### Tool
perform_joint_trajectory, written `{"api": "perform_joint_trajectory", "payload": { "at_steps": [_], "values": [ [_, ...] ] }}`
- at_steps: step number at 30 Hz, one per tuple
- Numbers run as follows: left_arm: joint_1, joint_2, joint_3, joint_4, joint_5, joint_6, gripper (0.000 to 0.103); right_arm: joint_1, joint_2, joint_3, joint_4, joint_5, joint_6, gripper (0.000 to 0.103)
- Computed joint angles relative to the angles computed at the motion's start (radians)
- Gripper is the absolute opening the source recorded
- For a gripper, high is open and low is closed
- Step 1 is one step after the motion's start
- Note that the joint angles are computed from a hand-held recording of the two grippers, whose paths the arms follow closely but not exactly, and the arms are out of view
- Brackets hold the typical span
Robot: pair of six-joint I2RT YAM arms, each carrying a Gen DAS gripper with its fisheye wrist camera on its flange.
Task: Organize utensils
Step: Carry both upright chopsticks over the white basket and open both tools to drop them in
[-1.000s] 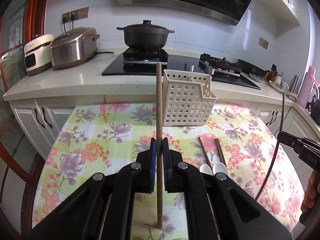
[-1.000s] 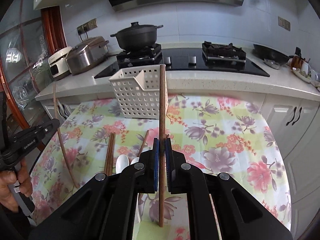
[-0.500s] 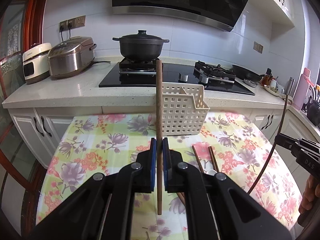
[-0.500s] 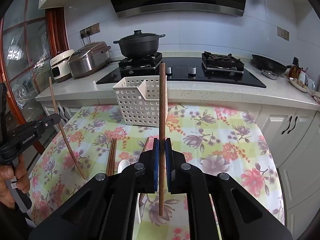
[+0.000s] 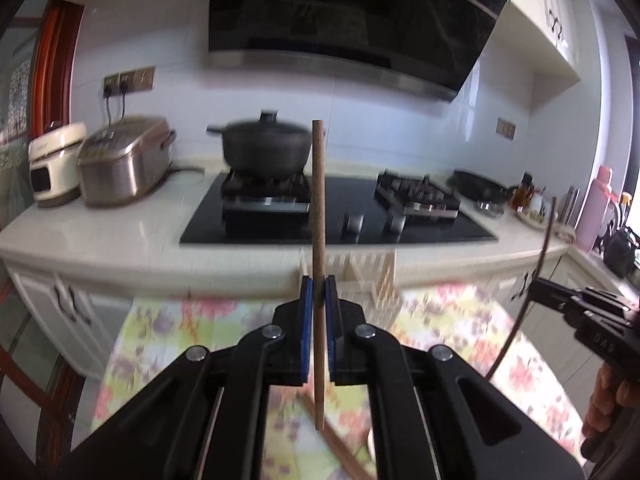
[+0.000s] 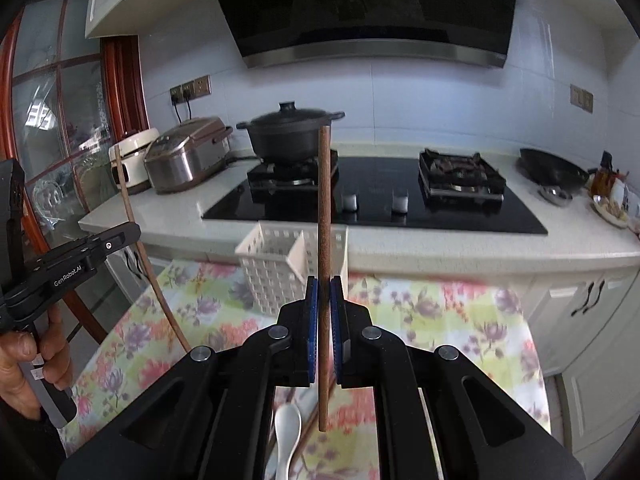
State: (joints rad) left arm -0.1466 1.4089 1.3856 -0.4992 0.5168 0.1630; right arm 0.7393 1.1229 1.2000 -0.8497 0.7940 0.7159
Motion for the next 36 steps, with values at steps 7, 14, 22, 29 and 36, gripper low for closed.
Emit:
{"api": "perform_joint_trajectory", "payload": {
  "at_steps": [7, 14, 22, 29, 36],
  "values": [
    [-0.085, 0.191, 0.327, -0.02, -0.036, -0.085, 0.006, -0.216, 0.107, 0.168, 0.141, -0.143, -0.23, 0.008],
    [-0.153, 0.426, 0.646, -0.052, -0.095, -0.134, 0.006, -0.381, 0.266, 0.3, 0.24, -0.283, -0.343, 0.008],
    [-0.189, 0.6, 0.759, -0.043, -0.136, -0.161, 0.006, -0.479, 0.381, 0.291, 0.346, -0.379, -0.352, 0.008],
    [-0.197, 0.644, 0.682, 0.004, -0.157, -0.133, 0.006, -0.51, 0.428, 0.221, 0.395, -0.429, -0.335, 0.008],
    [-0.208, 0.713, 0.691, -0.062, -0.181, -0.087, 0.006, -0.524, 0.462, 0.175, 0.393, -0.498, -0.315, 0.008]
  ]
}}
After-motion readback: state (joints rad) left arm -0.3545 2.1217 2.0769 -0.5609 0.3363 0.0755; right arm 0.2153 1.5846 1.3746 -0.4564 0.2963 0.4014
